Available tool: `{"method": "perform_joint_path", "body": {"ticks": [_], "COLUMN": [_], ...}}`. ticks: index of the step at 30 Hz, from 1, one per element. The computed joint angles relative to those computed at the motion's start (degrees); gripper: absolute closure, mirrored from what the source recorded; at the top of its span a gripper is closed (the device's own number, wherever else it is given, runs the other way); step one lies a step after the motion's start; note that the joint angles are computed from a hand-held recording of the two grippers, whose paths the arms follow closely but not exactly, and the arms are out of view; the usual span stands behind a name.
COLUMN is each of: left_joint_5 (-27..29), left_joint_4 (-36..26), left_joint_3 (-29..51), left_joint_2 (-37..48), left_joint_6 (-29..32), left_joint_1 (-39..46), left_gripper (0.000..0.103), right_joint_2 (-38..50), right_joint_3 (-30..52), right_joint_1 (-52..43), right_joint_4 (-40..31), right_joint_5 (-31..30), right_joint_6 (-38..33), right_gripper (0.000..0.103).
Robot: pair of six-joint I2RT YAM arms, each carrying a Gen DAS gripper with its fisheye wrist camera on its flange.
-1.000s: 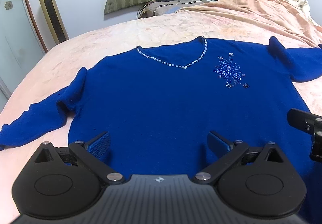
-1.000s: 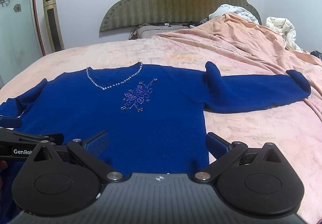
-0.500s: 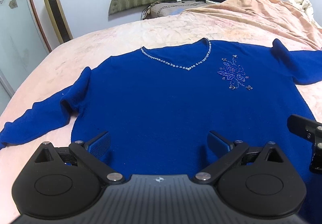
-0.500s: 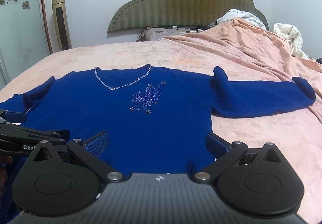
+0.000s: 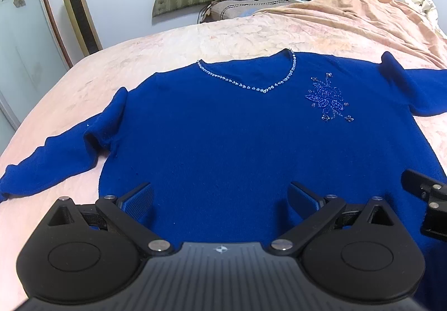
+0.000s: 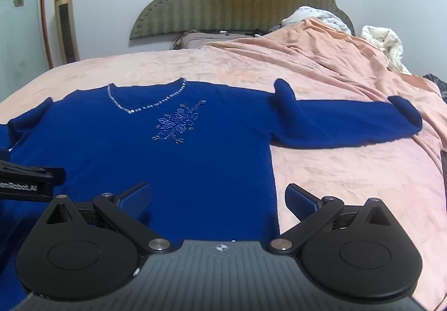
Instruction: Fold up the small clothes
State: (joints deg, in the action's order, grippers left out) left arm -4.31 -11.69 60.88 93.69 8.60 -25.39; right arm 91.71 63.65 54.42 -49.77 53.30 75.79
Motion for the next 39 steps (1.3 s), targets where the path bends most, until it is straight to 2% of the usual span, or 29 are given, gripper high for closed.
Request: {"method": "perform_joint_path", "body": {"ticks": [7,8,12,13,16,17,21,25,28,32,36,39], "left_joint_5": [-0.2,-0.2,-0.5,-0.3,0.4,0.5,0.3,1.0,1.3,0.9,1.1,0.4], "left_joint_4": [-0.1,-0.1,0.1,-0.3,-0.8,-0.7,-0.3,-1.0,-2.1,-1.7,-1.9,-1.7], "left_joint_3": [-0.1,-0.2,-0.3,0.1,0.1,0.0,-0.4,0.6,1.4,1.1,1.6,1.5], "left_joint_2": [-0.1,-0.2,-0.2,0.1,-0.1,-0.3,-0.8,0.1,0.9,0.9,1.3,1.4], "left_joint_6": [0.0,0.1,-0.2,-0.4,-0.6,-0.4,0.4,-0.4,-0.7,-0.4,-0.8,-0.5], "left_joint_1": [0.0,-0.1,0.0,0.0,0.0,-0.2,-0.4,0.1,0.2,0.1,0.3,0.1], "left_gripper": [0.000,0.000,0.000,0.000,0.000,0.000,0.000,0.000,0.000,0.000,0.000,0.000], "right_joint_2": [0.4,1.1,8.0,7.4,2.3,2.3,4.6,5.6,1.8,1.3,2.3,1.1], "right_joint_3": [-1.6,-1.0,5.4,4.5,-1.3,-1.6,1.1,4.5,2.1,1.4,5.7,7.5], "right_joint_1": [-0.8,-0.9,0.2,-0.1,-0.7,-0.8,-0.6,0.5,0.2,-0.2,1.3,2.0], "right_joint_4": [3.6,2.6,-10.8,-9.5,0.7,1.8,-2.3,-12.1,-10.1,-8.1,-10.6,-9.6], "right_joint_5": [-0.8,-0.7,2.8,1.9,-0.6,-0.8,-0.8,0.7,-0.5,-2.0,1.1,2.7], "right_joint_6": [-1.2,-0.7,2.1,1.9,-0.6,-1.0,-1.2,0.9,0.1,-1.9,-3.6,-5.6], "right_gripper": [0.000,0.000,0.000,0.000,0.000,0.000,0.000,0.000,0.000,0.000,0.000,0.000]}}
